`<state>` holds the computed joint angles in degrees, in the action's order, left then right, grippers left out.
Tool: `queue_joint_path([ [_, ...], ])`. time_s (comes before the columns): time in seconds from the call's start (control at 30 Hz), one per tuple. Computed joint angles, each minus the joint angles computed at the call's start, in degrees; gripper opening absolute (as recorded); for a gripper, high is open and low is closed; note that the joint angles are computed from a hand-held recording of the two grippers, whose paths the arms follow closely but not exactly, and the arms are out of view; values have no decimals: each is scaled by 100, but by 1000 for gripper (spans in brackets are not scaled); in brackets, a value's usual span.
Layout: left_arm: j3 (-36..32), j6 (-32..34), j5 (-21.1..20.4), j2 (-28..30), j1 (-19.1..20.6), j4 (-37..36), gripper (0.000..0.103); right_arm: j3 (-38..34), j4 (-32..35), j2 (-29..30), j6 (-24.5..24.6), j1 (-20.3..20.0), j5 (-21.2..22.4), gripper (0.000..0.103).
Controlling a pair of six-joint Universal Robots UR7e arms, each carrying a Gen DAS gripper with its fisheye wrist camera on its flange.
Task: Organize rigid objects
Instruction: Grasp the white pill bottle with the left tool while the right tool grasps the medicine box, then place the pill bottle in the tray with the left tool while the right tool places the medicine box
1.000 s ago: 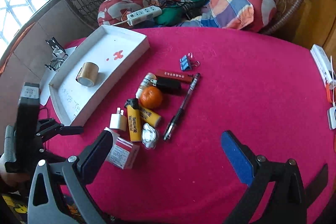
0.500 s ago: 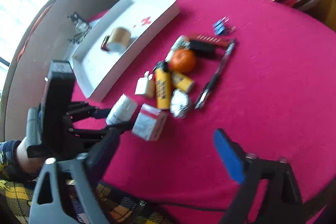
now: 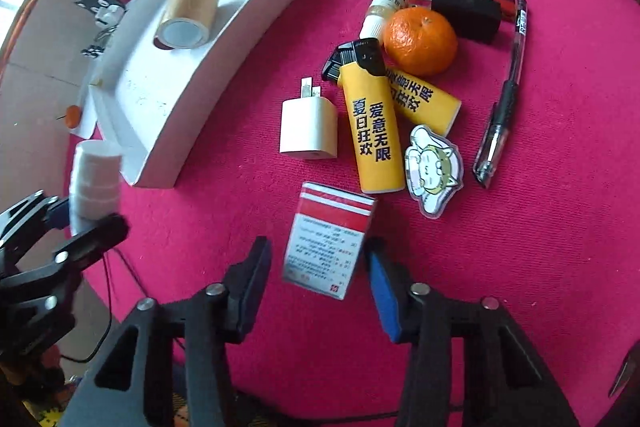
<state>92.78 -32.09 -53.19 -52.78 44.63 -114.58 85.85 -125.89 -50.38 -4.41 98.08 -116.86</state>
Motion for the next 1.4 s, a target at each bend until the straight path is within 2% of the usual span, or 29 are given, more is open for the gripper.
queue_joint_path([
  [0.07, 48, 109, -2, -83, 16, -41, 36, 89, -162, -3, -52, 46, -113, 37],
  [0.2, -53, 377, 2, -47, 18, -333, 36, 261, -257, -227, -181, 43, 175, 31],
  [0.37, -242, 693, 129, -90, -88, -714, 36, 565, -1146, -730, -829, 250, 442, 31],
  [0.47, -400, 851, 285, -96, -189, -994, 36, 603, -1617, -1009, -1131, 360, 796, 31],
  [0.63, -686, 1204, 824, -115, -419, -1560, 36, 417, -2269, -1233, -1616, 640, 1241, 31],
  [0.73, -767, 1441, 1219, -163, -569, -2088, 36, 305, -2911, -1261, -1894, 865, 1553, 31],
  [0.87, -757, 1733, 1704, -252, -720, -2799, 36, 228, -3556, -1271, -2068, 1008, 1945, 31],
  [0.97, -701, 1817, 1944, -332, -760, -3012, 36, 85, -3566, -1222, -2111, 1025, 2174, 31],
  [1.07, -617, 1609, 2059, -427, -725, -2864, 36, 0, -3440, -1144, -2055, 980, 2320, 31],
  [1.27, -441, 1070, 2089, -635, -605, -2419, 36, -130, -3135, -979, -2016, 969, 2398, 31],
  [1.4, -391, 759, 1964, -781, -426, -2116, 36, -352, -2871, -758, -1896, 963, 2353, 31],
])
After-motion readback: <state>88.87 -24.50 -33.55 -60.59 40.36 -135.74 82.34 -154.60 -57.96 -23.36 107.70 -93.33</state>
